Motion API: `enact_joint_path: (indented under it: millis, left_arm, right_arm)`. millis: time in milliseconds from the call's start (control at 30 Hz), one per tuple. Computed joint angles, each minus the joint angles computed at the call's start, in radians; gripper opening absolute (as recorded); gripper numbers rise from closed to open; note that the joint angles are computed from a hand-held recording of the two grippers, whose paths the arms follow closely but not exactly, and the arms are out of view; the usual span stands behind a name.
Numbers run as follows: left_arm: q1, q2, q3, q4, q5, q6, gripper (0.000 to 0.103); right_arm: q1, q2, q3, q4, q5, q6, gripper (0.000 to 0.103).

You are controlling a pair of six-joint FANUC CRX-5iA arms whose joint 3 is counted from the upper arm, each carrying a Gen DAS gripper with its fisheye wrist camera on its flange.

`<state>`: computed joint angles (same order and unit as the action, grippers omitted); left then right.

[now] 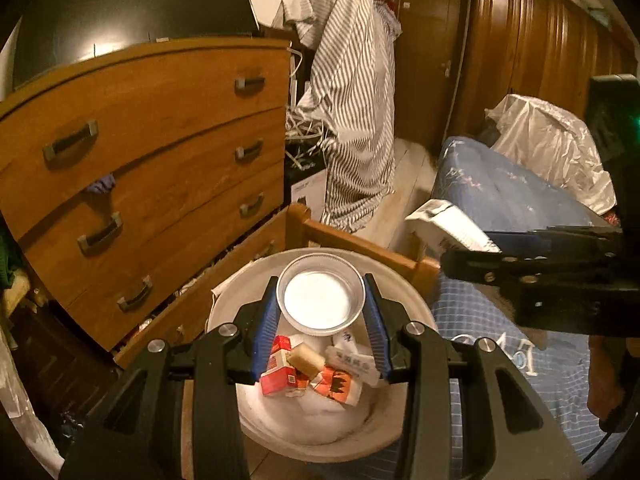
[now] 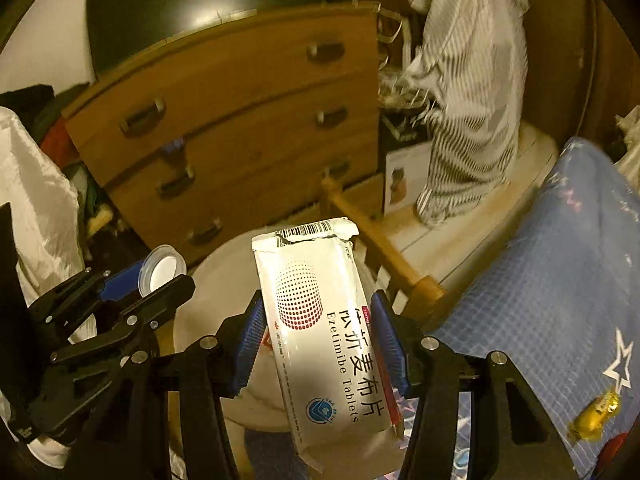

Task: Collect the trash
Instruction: 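Lower the lid and medicine box into the bucket with both tools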

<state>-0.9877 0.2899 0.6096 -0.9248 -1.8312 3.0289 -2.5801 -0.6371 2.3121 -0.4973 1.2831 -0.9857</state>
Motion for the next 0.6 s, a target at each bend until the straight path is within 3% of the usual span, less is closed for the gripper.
enact_joint_path:
  millis: [167,600]
  left_arm:
    - [0.041,-0.044,-0.097,0.052,0.056,0.038,0.039]
    - [0.1,-0.1,-0.237,0.127,0.147,0.096,0.039]
  right_arm:
    - [0.037,-0.116,-0.145,0.046,0.067,-0.058,0.054]
    - [0.038,-0.2,-0.232,0.045,0.101,-0.07,0.054]
